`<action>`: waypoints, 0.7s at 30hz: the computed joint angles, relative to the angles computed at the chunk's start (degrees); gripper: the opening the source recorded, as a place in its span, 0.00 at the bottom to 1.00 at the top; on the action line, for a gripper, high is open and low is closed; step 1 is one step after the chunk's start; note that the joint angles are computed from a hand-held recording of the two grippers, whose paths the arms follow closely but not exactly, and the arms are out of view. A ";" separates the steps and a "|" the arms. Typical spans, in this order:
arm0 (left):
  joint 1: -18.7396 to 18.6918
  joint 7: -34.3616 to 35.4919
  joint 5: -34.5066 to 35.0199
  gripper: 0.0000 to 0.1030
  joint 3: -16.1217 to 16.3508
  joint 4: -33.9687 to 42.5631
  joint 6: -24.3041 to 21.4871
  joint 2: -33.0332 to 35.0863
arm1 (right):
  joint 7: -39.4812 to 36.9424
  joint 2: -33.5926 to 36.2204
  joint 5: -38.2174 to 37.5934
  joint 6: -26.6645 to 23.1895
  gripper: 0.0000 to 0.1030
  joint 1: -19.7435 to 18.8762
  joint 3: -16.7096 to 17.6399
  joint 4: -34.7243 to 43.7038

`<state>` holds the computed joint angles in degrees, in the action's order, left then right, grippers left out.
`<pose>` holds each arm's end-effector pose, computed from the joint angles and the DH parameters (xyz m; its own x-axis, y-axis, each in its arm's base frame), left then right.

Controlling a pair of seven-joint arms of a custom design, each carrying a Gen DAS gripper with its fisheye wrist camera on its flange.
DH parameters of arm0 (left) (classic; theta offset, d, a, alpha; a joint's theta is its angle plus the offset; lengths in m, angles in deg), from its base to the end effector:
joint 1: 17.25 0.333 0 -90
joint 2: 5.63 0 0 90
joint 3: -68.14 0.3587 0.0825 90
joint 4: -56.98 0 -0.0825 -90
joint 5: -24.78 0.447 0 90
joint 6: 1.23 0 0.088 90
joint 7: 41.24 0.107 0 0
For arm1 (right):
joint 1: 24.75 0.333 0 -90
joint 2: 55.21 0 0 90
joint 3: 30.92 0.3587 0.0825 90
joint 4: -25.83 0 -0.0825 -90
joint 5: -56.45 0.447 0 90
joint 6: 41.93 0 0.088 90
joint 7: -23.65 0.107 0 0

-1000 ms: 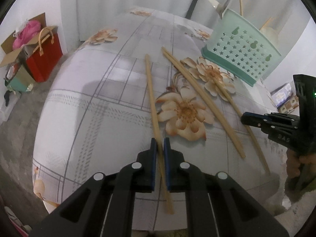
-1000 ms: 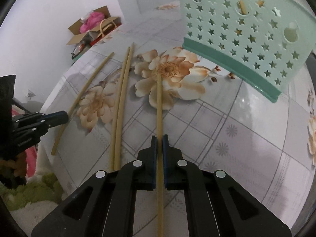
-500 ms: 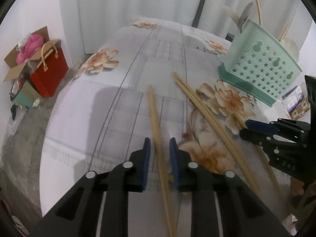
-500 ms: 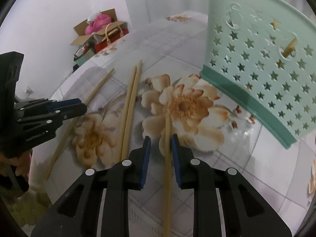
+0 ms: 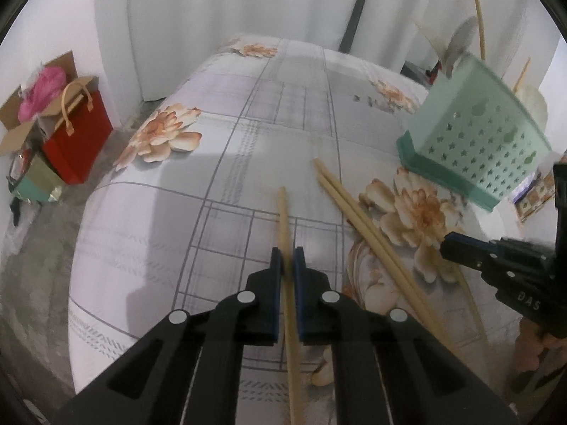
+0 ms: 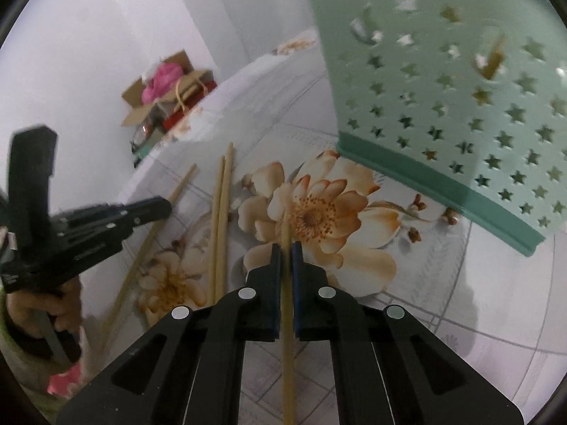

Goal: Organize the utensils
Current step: 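Lift both held chopsticks up toward the green holder with both tools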

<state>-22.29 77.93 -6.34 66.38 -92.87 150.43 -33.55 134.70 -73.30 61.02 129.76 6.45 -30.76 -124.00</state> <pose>0.4538 -0.0406 0.4697 -0.2625 -0.9480 0.1798 -0.8244 0.1235 -0.5524 0.4227 0.2509 0.4379 0.1926 -0.9391 -0.2845 -0.8174 0.0069 -0.5761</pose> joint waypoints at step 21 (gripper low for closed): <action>-10.05 18.70 -23.98 0.05 8.70 5.68 -3.54 -14.35 | 12.86 -14.39 -11.60 12.54 0.04 -8.29 2.20 -9.18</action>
